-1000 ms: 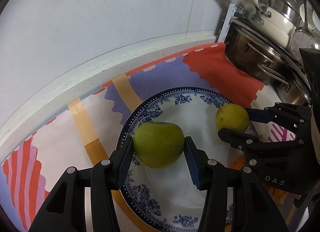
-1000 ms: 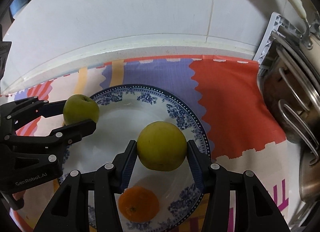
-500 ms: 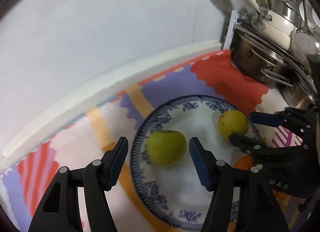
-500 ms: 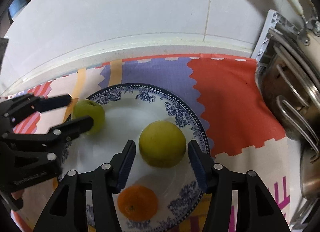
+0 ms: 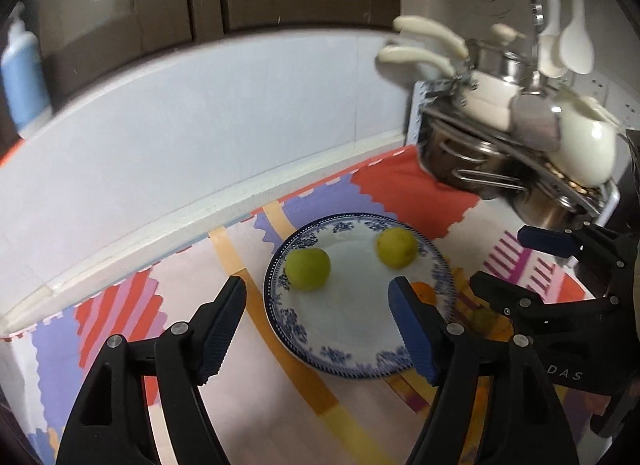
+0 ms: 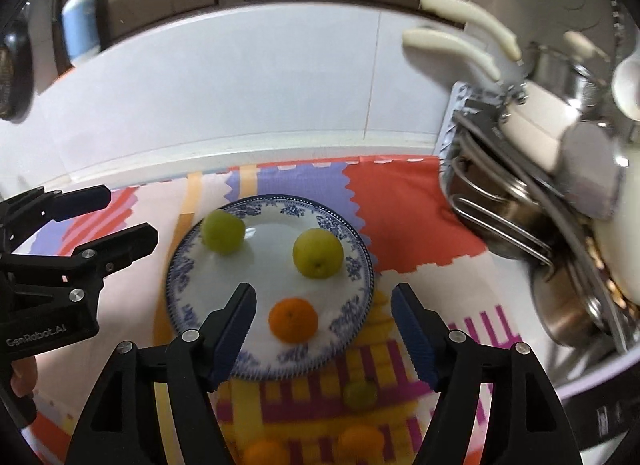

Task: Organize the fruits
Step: 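Withdraw both grippers from the plate toward the remaining fruits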

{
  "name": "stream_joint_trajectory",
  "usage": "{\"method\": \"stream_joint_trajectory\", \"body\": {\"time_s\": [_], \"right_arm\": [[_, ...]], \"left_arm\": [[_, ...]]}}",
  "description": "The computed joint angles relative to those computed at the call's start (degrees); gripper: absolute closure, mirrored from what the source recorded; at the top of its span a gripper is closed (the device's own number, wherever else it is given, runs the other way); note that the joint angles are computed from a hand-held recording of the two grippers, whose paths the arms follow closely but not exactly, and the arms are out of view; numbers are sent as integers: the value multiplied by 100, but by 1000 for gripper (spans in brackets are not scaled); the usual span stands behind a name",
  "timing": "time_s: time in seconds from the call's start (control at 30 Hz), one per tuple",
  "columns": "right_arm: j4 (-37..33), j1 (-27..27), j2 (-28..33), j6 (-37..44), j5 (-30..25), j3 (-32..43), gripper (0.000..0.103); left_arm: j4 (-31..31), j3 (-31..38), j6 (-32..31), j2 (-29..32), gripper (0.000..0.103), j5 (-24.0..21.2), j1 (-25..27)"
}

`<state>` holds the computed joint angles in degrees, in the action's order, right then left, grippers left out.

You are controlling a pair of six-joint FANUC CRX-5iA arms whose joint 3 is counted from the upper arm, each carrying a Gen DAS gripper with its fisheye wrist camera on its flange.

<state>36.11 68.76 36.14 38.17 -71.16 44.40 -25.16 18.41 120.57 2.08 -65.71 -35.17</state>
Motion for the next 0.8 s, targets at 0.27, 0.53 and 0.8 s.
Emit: {"method": "stream_joint_trajectory", "body": {"time_s": [0.27, 0.53, 0.8], "right_arm": [[680, 458, -828, -573, 208, -1215, 32], [761, 790, -1410, -827, 148, -2000, 32], [544, 1000, -1756, -888, -17, -2603, 32]], "left_arm": [[-551, -93, 519, -419, 19, -239, -753], [-774, -109, 910, -483, 13, -597, -1363], [-645, -315, 851, -441, 14, -706, -1670]]}}
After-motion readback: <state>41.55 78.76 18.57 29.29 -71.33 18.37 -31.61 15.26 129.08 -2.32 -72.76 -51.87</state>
